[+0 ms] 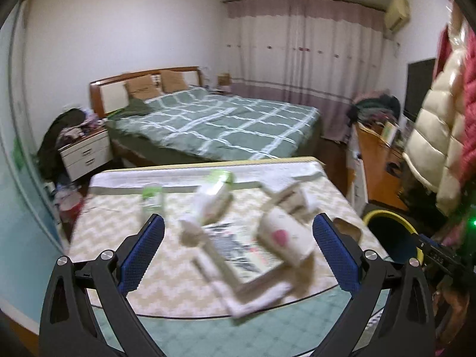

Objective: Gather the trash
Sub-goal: 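Grasp the white foam mesh net with the right gripper and lift it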

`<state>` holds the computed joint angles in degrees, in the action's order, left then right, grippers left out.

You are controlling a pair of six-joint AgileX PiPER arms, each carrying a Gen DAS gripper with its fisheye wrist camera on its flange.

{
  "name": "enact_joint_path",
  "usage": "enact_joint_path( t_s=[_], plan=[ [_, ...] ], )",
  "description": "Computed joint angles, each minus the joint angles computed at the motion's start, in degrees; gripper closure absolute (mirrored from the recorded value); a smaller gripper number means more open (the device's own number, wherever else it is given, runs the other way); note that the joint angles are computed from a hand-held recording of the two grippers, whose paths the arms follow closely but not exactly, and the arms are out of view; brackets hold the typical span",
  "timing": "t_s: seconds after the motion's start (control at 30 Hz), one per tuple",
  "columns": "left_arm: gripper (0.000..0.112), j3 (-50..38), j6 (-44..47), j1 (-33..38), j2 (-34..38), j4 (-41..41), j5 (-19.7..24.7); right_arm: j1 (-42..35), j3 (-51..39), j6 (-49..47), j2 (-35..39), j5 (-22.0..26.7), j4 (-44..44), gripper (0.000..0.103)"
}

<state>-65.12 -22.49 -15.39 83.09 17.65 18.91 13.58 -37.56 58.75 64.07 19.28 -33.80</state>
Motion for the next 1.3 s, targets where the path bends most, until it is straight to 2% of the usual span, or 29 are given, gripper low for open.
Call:
enact_joint_path(
  t_s=[0.17,0.23,0.37,0.47,0.6,0.7,0.83,0.9,1.07,1.17,1.3],
  plan=[
    [0.014,3.66,6.34,4.8,-3.06,-5.59,-2.88,7.9,-7.1,2.87,6.67,1.82,-3.06,0.064],
    [0.014,4.64,10.6,5.94,-3.42,-9.94,-3.52,10.39,-11.2,0.82,9.75,2.45,-2.04,0.063],
    [0.014,5.13,25.81,9.46,-2.46,-25.08,-3.54,13.41,-19.65,-4.09,15.92,3.67,0.43,0.062],
    [0.014,5.54,30.94,10.32,-1.79,-30.33,-3.43,12.09,-26.4,-13.08,20.96,4.72,7.51,0.062],
    [0.014,4.74,38.26,11.84,0.11,-37.74,-2.85,8.6,-38.44,-25.81,31.12,9.85,17.81,0.062],
    [0.014,3.84,39.79,12.23,1.32,-39.21,-2.52,5.05,-48.91,-33.76,39.73,15.0,25.72,0.062],
    [0.014,2.64,38.55,12.01,2.76,-37.83,-2.41,2.18,-61.29,-38.12,49.83,21.79,30.43,0.062],
    [0.014,2.09,36.17,11.96,3.38,-35.31,-2.77,1.86,-65.53,-38.72,53.23,24.17,30.86,0.062],
    [0.014,1.22,36.22,12.65,4.05,-35.66,-2.3,1.73,-74.63,-40.2,60.04,30.51,32.58,0.062],
    [0.014,0.73,36.41,12.68,4.96,-35.76,-2.22,1.57,-77.36,-41.02,62.11,31.85,33.94,0.063],
    [0.014,0.62,38.14,13.01,5.7,-37.5,-2.12,1.63,-76.74,-40.85,61.59,30.93,33.95,0.078]
  ],
)
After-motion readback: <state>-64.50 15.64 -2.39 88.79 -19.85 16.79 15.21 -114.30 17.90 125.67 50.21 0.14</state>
